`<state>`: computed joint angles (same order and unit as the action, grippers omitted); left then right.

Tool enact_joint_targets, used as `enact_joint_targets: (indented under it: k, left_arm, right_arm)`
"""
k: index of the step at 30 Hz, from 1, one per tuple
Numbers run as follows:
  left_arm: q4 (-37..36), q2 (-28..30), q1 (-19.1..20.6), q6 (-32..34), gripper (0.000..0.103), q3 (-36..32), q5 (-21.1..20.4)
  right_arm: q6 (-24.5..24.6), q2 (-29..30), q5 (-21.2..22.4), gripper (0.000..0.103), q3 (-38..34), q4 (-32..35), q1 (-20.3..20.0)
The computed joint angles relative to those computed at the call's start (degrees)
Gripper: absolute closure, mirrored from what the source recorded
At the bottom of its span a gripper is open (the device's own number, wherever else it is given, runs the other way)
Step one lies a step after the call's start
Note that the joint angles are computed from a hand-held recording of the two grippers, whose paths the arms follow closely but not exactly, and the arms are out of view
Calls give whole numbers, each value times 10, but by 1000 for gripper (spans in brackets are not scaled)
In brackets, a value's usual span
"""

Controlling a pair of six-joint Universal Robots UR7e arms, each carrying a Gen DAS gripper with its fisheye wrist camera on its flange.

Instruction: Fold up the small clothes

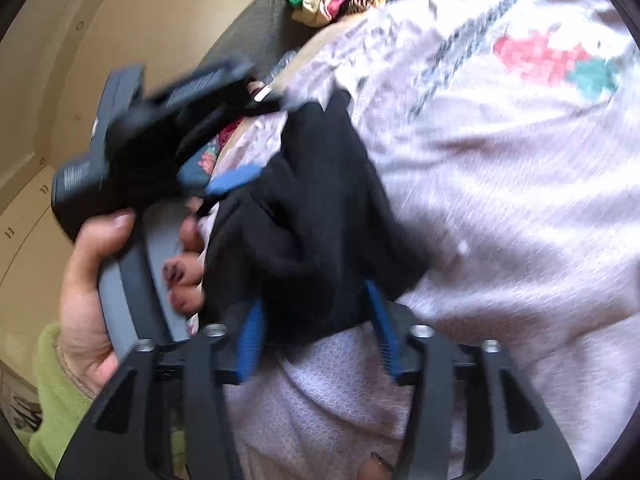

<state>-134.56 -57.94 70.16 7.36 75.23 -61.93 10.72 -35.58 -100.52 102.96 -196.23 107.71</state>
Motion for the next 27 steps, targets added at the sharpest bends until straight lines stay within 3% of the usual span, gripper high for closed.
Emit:
enact_joint_targets:
  k: [2,3,6,10,13,17,19,20,21,23,27]
  left_arm:
    - [-18,-22,7,7,22,10,-6]
    - [-46,-39,10,20,21,27,12]
    - [-71,-67,21,37,19,56,47]
    - [-60,-87,39,38,19,85,57]
    - [-50,-96,50,36,19,101,35]
    - [-49,-102,54,41,18,111,15]
    - [-46,-100,56,47,18,107,9]
    - [-44,-101,59,47,18,105,4]
    - [-41,-102,61,46,18,102,-3]
    - [-49,-106,63,49,18,101,-1]
    - [-49,-113,65,45,18,97,-8]
  right_arm:
    - [-11,-10,-27,31,3,-22,9]
    - [-14,-14,-31,30,0,-29,11]
    - [-14,-26,-6,29,-29,0,2]
    - [-11,3,-62,27,-156,191,3]
    - [-19,47,-116,27,-249,305,7]
    - [-20,90,-175,29,-327,395,15]
    - [-47,105,-187,60,-346,402,21]
    - [-59,108,-201,88,-353,407,27]
    - [-82,112,-226,88,-354,393,40]
    - [-124,113,-225,90,-353,363,54]
    - [-184,101,-123,91,-337,312,67]
